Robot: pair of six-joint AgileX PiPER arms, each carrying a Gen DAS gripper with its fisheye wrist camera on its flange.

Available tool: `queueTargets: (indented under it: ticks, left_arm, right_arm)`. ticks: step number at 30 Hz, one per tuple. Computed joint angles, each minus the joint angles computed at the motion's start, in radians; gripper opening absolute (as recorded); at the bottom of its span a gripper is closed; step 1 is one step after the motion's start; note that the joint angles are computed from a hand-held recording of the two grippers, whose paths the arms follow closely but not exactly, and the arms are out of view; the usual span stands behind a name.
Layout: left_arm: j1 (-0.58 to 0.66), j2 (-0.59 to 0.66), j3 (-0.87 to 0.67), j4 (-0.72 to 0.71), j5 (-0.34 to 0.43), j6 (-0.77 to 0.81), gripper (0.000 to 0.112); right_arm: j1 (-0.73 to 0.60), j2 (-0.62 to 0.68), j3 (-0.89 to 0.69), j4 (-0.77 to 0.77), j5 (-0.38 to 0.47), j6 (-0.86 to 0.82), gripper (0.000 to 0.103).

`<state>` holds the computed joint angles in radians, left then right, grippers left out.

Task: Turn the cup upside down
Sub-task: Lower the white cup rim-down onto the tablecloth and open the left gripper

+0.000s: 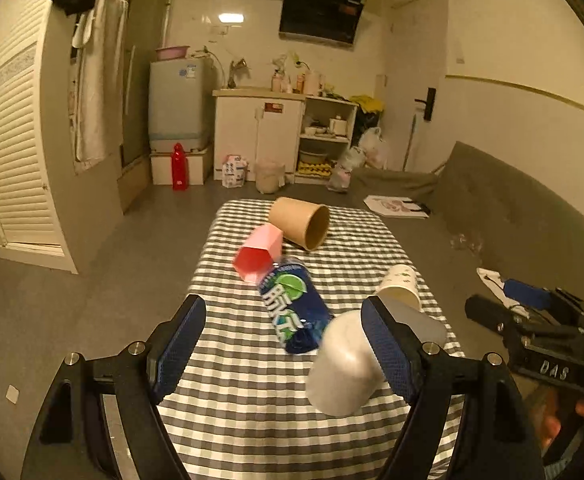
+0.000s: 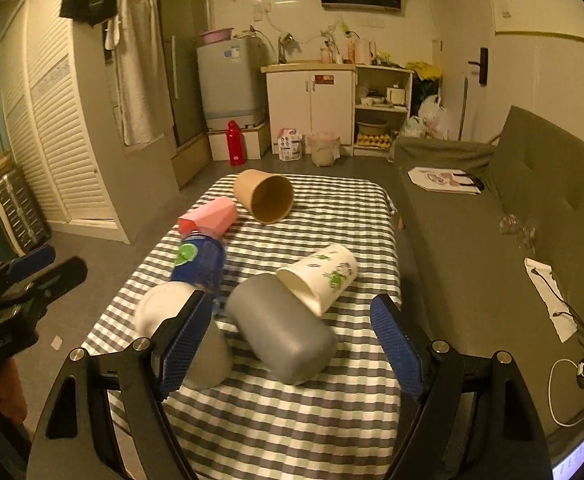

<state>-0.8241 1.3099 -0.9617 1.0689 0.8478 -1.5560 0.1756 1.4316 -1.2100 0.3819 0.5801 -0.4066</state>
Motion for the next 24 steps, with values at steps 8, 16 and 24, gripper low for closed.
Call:
queueTargets:
  ticks: [8, 16, 24]
  left_arm:
    - [-0.028, 0.002, 0.049, 0.020, 0.039, -0.041, 0.083]
    - [-0.015, -0.001, 0.070, -0.009, 0.054, -0.071, 0.090]
    - [-0.002, 0.022, 0.054, -0.021, 0.084, -0.063, 0.094]
  right_arm:
    - [0.084, -0.028, 0.077, -0.129, -0.061, 0.140, 0.082]
    - [0.109, -0.012, 0.084, -0.215, -0.066, 0.234, 0.090]
    - [0.117, -0.005, 0.092, -0.272, -0.079, 0.289, 0.102]
